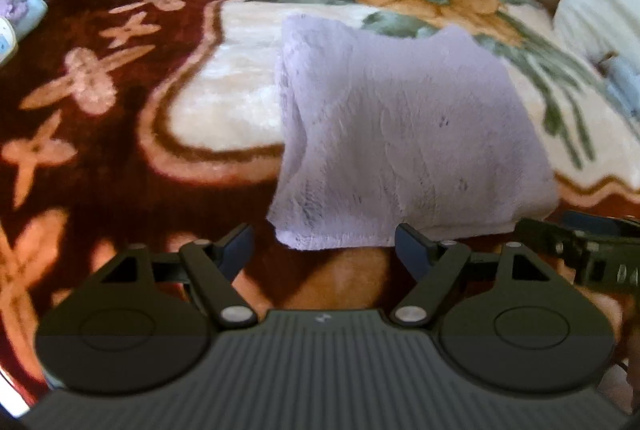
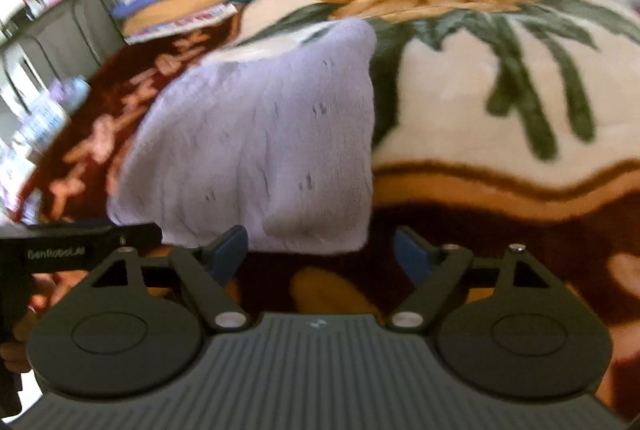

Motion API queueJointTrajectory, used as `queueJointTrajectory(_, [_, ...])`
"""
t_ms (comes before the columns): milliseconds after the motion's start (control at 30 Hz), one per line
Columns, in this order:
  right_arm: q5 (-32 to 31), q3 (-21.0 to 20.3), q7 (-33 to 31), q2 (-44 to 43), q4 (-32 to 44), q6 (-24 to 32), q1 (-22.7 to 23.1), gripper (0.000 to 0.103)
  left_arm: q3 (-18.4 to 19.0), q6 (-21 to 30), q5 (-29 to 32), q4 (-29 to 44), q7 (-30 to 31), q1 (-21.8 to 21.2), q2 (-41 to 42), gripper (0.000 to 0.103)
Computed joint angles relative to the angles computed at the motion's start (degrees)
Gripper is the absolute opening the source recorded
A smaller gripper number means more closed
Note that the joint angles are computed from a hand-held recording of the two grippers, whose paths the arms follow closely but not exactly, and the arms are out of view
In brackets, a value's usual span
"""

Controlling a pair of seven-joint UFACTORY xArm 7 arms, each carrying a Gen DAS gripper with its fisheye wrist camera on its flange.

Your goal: Fold small clothes

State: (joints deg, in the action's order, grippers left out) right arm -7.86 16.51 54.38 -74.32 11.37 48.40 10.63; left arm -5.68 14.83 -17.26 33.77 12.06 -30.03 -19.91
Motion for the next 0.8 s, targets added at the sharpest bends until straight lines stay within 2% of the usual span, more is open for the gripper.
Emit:
queueJointTrajectory(100, [0.41, 1.27, 0.60, 2.02, -0.57, -0.10, 1.23, 0.093, -5.92, -0.08, 7.07, 0.33, -8.44, 5.33, 2.09, 0.080])
queueJointTrajectory(200, [1.01, 1.67, 2.26, 3.95, -1.38, -1.14, 2.11, 0.097, -10.32, -3.93, 15.06, -1.26, -15.67, 9.21, 2.06, 0.083])
queueJointTrajectory(300, [-0.01, 1.52, 2.47, 5.46, -1.54, -2.70, 2.15, 0.100, -12.17, -5.17, 20.32, -1.98, -21.08, 10.94, 1.97, 0.087])
queueJointTrajectory(533, [-0.55, 0.08, 1.73, 6.18, -1.49, -3.11, 2.25, 0.101, -10.80, -5.94, 24.15, -2.30, -25.53, 9.87, 2.08, 0.088])
queueJointTrajectory(800, [-0.91, 0.39, 1.46, 8.67, -0.09, -2.96, 2.01, 0.101, -10.05, -5.50, 25.80, -2.17, -26.14, 9.10, 2.21, 0.090])
